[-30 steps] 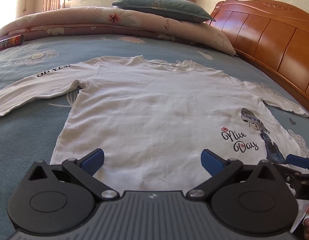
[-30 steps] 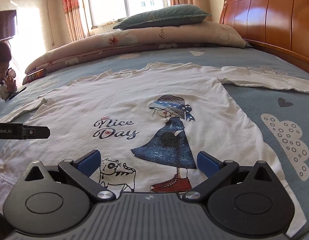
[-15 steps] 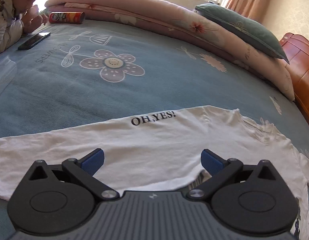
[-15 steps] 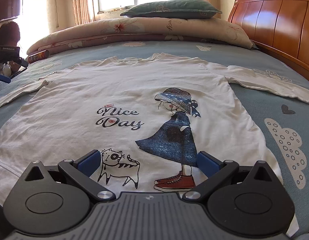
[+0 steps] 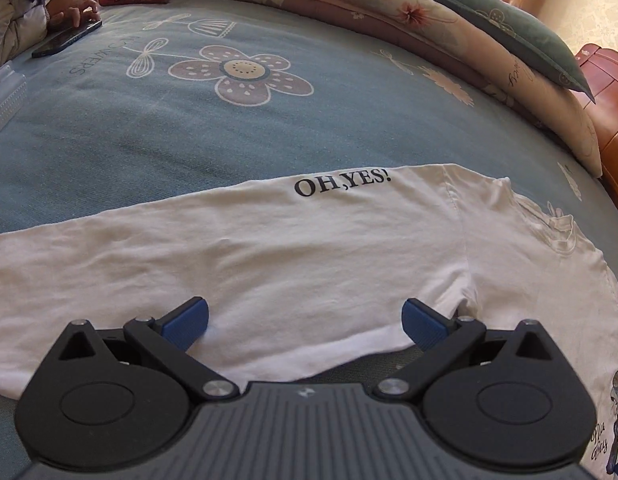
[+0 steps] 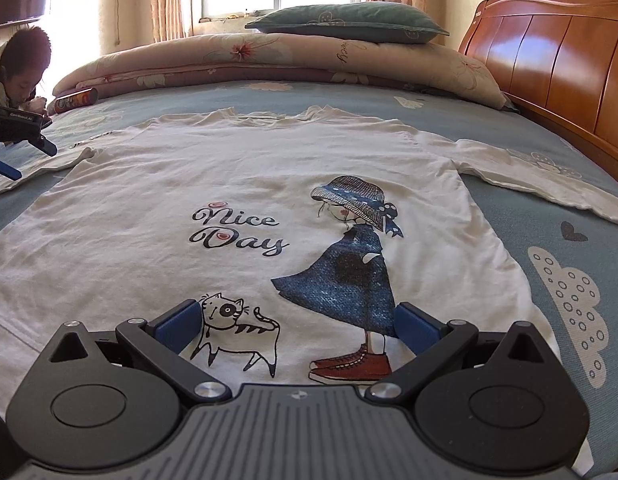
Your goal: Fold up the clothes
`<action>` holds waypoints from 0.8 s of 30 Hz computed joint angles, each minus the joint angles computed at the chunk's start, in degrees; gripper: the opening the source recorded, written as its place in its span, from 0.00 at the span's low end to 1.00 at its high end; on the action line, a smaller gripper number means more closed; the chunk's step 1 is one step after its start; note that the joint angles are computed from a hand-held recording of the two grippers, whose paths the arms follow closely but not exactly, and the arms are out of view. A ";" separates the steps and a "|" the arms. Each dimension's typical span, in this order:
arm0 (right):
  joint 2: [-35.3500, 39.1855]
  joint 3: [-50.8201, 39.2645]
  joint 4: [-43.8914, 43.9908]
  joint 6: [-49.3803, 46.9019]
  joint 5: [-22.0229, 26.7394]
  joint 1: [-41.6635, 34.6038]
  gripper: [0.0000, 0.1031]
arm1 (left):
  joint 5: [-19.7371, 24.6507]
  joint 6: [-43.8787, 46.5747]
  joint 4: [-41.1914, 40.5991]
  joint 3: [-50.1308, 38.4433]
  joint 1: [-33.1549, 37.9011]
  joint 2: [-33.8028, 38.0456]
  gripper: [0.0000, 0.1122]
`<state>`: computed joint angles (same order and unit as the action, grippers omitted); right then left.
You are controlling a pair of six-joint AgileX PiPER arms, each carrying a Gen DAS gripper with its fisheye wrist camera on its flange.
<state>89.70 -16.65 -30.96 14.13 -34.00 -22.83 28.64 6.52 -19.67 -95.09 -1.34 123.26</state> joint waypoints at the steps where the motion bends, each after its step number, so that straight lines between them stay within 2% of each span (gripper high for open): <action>1: 0.03 0.02 0.29 -0.18 -0.03 0.09 1.00 | -0.96 0.34 -0.50 0.06 0.02 -0.26 0.91; 5: 0.05 0.07 1.93 -1.03 0.11 0.78 1.00 | -1.79 -0.76 -3.56 -6.41 -0.10 4.20 0.91; 7: 0.05 0.02 2.59 -1.36 0.31 1.11 1.00 | -0.53 -5.55 -1.17 -10.60 -0.97 7.81 0.91; 8: 0.08 -0.02 2.57 -1.33 0.33 1.12 1.00 | -1.36 -6.72 -0.23 -10.52 -1.49 8.49 0.91; 11: 0.24 0.15 2.10 -1.29 -0.23 0.72 1.00 | -9.81 -14.29 11.08 -1.32 -4.94 4.94 0.91; 13: 0.41 0.43 2.12 -1.65 -0.92 0.48 1.00 | -11.18 -15.26 15.34 3.73 -6.36 1.85 0.91; 14: 0.46 0.58 2.24 -1.87 -1.22 0.42 1.00 | -10.49 -13.24 14.08 5.11 -6.25 0.28 0.91; 17: 0.43 1.08 2.74 -2.45 -1.88 0.37 1.00 | -8.27 0.46 1.19 8.86 -3.62 -4.66 0.91; 18: 0.44 1.31 3.12 -2.85 -2.16 0.42 1.00 | -8.20 2.23 -1.33 9.89 -2.04 -6.45 0.91; 22: 0.44 1.74 4.22 -3.70 -2.69 0.68 1.00 | -3.91 6.33 -6.52 9.18 6.71 -10.49 0.91; 24: 0.54 1.66 4.77 -3.87 -2.68 0.93 1.00 | -4.53 3.06 -2.51 9.52 10.62 -11.91 0.91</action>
